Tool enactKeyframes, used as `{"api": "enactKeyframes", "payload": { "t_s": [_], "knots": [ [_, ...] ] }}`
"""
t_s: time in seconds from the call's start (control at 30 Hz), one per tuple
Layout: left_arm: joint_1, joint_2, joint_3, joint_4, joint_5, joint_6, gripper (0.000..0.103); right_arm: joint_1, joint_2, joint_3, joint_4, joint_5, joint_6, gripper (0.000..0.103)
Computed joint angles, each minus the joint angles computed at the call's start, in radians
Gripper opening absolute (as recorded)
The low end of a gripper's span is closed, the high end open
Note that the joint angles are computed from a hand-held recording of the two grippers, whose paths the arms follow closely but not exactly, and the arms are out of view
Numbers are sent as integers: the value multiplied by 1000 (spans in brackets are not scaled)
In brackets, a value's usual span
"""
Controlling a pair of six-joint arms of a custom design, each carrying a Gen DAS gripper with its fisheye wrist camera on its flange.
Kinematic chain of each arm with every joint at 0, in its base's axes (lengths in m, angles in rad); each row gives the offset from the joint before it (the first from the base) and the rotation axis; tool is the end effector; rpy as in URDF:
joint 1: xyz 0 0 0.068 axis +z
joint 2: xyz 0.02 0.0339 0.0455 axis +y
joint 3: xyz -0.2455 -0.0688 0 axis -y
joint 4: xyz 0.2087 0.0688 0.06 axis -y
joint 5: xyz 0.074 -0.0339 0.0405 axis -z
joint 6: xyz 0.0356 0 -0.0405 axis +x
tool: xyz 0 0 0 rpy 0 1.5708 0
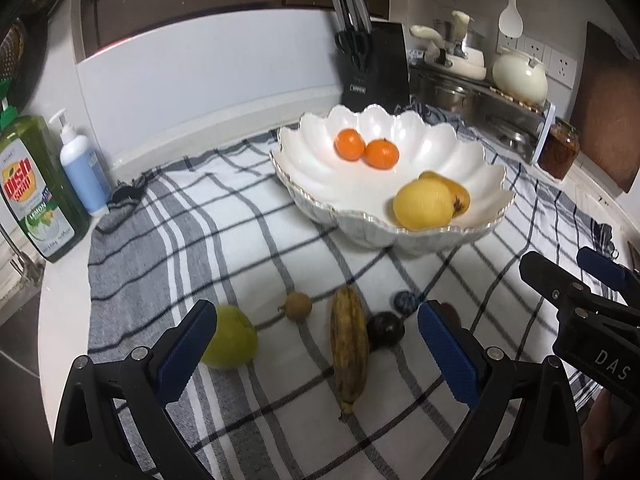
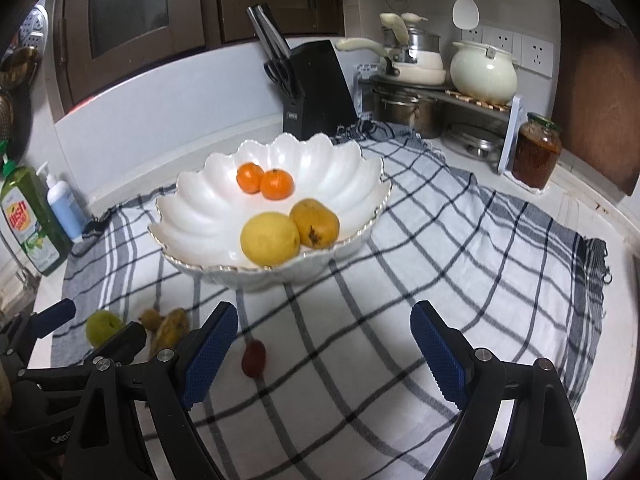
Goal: Organize fruits
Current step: 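Withdraw both tools from the bowl back toward the remaining fruits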
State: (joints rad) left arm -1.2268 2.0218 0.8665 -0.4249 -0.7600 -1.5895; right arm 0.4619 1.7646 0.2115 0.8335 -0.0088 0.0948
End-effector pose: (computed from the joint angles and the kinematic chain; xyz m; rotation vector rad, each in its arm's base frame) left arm 0.1125 -0.2414 0.0679 -0.4263 2.3496 0.1655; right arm 0.1909 0.0954 0.0746 -0.4259 2.2689 0.2973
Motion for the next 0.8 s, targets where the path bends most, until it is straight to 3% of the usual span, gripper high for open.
{"api": "enactKeyframes", "payload": {
  "t_s": [0.3,0.6,0.8],
  "knots": [
    [-13,74,-8,61,41,-5,100,8,126,-21,110,3,4,89],
    [-3,131,-6,104,68,13,96,24,195,-5,135,11,9,89],
    [16,151,-17,173,94,60,83,18,219,14,129,7,13,89]
  ]
}}
